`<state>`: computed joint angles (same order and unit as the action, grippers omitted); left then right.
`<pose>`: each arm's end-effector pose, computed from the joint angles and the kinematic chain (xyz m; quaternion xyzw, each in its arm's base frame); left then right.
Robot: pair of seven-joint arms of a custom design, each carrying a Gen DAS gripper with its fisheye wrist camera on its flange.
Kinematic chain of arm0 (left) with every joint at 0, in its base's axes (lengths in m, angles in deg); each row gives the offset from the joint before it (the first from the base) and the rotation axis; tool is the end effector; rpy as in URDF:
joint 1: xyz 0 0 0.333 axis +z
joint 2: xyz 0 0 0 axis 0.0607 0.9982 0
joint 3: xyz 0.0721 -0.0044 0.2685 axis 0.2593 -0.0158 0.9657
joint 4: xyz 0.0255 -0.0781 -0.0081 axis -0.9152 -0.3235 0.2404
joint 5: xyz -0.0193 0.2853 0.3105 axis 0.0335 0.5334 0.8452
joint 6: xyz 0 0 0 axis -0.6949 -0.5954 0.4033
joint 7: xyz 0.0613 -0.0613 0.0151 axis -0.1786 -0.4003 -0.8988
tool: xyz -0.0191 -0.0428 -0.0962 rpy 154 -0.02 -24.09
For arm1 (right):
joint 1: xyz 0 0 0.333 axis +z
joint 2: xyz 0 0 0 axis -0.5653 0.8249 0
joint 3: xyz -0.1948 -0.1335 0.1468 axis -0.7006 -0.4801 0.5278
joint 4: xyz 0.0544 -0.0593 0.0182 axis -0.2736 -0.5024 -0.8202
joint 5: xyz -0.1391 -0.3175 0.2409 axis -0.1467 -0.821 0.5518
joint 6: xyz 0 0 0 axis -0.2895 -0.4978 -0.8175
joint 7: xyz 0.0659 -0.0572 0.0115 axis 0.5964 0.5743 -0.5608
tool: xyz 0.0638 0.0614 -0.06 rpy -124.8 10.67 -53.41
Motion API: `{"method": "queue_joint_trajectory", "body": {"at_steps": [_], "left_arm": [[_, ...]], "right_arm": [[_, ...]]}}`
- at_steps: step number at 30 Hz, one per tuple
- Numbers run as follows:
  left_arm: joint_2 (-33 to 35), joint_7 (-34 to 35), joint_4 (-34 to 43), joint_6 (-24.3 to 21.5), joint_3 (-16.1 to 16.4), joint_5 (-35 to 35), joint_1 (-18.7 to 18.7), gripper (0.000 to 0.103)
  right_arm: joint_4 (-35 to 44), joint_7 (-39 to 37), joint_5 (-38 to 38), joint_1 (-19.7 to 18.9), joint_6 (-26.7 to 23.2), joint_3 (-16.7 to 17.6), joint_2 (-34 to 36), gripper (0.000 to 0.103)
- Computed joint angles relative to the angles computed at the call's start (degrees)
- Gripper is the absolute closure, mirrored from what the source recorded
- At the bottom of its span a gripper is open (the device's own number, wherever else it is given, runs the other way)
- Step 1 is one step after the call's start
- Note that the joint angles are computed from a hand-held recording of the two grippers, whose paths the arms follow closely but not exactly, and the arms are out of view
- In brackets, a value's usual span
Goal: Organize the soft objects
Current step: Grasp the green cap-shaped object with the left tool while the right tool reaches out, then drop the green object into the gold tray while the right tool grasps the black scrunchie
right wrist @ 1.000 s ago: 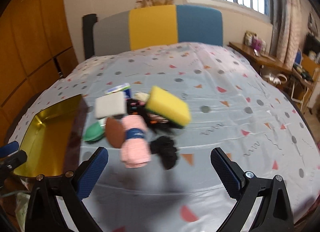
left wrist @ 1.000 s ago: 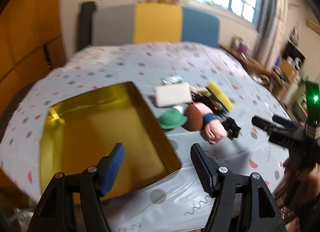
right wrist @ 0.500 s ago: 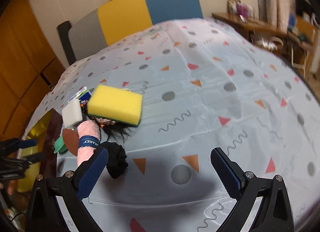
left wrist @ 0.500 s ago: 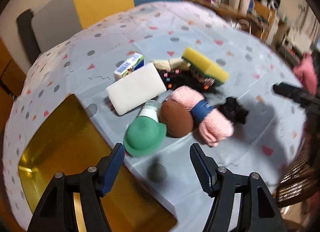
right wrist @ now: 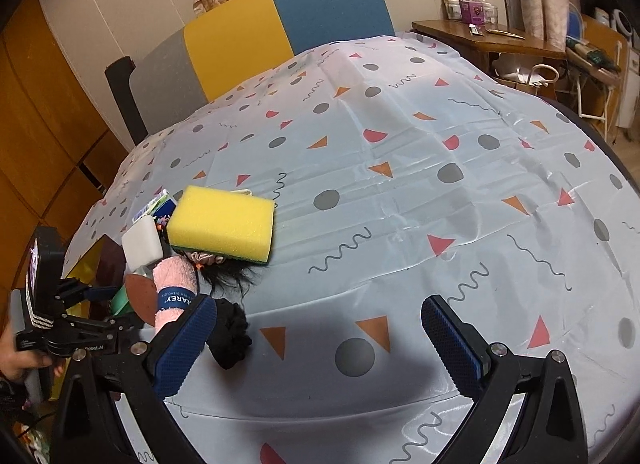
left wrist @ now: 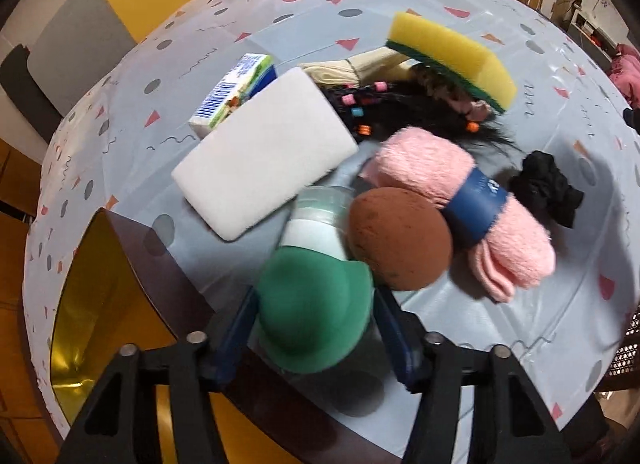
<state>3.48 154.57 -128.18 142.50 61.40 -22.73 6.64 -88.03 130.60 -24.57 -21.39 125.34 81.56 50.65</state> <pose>0.6998 -0.0321 0.4253 -0.3865 0.9065 -0.0919 0.1431 0.5422 0.2109 0.4569 -0.5187 0.7832 -0.1784 0.2927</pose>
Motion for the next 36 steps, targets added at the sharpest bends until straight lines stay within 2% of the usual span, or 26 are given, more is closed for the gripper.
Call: {"method": "queue_joint_trajectory", "body": {"at_steps": [3, 6, 10, 15, 17, 22, 24, 25, 28, 31, 36], "left_arm": [[0.4, 0.5, 0.2, 0.9, -0.2, -1.1, 0.5, 0.056], [-2.2, 3.1, -4.1, 5.4, -0.5, -1.8, 0.9, 0.064], [-6.9, 6.7, -8.7, 6.0, -1.0, -8.9, 2.7, 0.065], [-11.6, 11.6, -10.8, 0.4, -0.2, -22.5, 4.9, 0.065], [-13.6, 12.0, -11.4, -4.0, 0.7, -28.7, 5.9, 0.065], [-19.8, 13.8, -17.2, -5.3, 3.3, -38.4, 5.7, 0.065], [-22.2, 14.4, -19.6, -5.1, 4.5, -40.7, 5.6, 0.065], [-23.6, 14.8, -21.1, -4.1, 5.0, -41.4, 5.5, 0.065], [-25.8, 15.4, -23.0, -4.6, 7.2, -43.6, 5.6, 0.064], [-26.6, 14.5, -23.9, -3.4, 8.7, -44.2, 6.3, 0.064], [-23.6, 8.6, -21.6, -0.9, 9.9, -41.6, 8.6, 0.064]], "right_arm": [[0.3, -0.5, 0.3, 0.1, -0.3, -0.1, 0.4, 0.0], [0.5, -0.9, 0.2, 0.3, -0.9, -0.1, 0.6, 0.0], [0.3, -1.9, 2.0, 0.6, -1.0, -0.5, 0.7, 0.0], [0.9, -4.4, 4.9, 1.1, -1.8, -0.8, 1.7, 0.0], [1.2, -6.1, 6.3, 1.5, -2.0, -0.9, 2.2, 0.0], [1.9, -15.6, 15.8, 3.3, 0.1, -1.5, 4.0, 0.0], [2.5, -20.0, 20.8, 4.1, 1.6, -1.6, 5.0, 0.005], [2.9, -21.9, 22.9, 4.5, 2.3, -1.5, 5.5, 0.013], [5.7, -23.1, 23.4, 5.2, 2.4, -1.0, 8.1, 0.027], [9.4, -23.8, 22.7, 5.9, 0.7, -0.9, 11.6, 0.042], [16.4, -24.2, 20.6, 7.4, -3.8, -1.6, 17.6, 0.05]]}}
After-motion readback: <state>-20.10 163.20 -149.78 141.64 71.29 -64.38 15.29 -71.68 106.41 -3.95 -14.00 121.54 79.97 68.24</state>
